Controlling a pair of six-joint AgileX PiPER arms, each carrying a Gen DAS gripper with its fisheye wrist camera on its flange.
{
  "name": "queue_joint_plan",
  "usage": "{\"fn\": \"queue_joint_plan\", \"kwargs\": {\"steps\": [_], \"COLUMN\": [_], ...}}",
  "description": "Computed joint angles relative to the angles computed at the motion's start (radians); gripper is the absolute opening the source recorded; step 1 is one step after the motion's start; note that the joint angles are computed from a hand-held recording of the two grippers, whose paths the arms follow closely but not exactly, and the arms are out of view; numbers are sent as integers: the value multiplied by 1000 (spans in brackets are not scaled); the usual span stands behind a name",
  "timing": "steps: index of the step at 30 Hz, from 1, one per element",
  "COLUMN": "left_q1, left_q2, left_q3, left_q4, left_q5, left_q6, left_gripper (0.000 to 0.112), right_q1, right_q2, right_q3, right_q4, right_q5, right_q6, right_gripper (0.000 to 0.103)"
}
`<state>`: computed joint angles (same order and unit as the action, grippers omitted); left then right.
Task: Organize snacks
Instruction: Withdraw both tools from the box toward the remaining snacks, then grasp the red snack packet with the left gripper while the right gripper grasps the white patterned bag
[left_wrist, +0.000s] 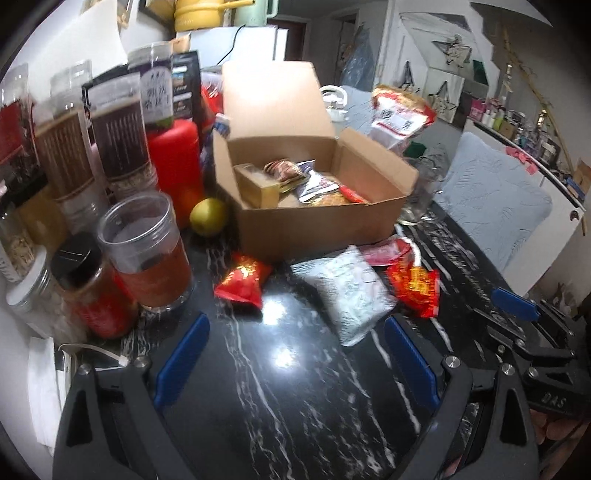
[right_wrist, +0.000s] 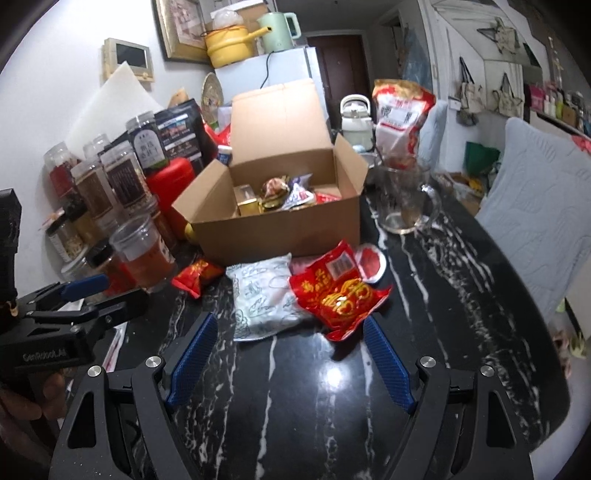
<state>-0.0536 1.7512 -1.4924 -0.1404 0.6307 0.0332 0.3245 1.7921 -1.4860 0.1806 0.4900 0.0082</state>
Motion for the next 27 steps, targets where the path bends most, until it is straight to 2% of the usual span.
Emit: {"fn": "queue_joint_plan", "kwargs": {"steps": [7,14,21,24,26,27], "left_q1": [44,69,66,73,75,75], "left_q2": [136,230,307,345,370,381], "left_q3": [-124,-222,-321,-376,-416,-434], "left_q4": [-30,-28,30,13,10,9], "left_q5": [54,105,147,172,189,198], "left_q6": [32,36,-15,-5,-12,-14], "left_gripper": [97,97,97,97,97,97], "right_q1": [-3,7,41,53,47,44], "right_q2": [137,312,511,579,634,681], "right_q3": [-125,-331,-641,-759,-863,-951], "right_q4": [120,178,19,-47,-30,-28], "right_q5": [60,158,296,350,413,470], "right_q6": [-123,-210,-108,-70,-85,-78], "right_gripper": [82,82,82,83,85,86]}}
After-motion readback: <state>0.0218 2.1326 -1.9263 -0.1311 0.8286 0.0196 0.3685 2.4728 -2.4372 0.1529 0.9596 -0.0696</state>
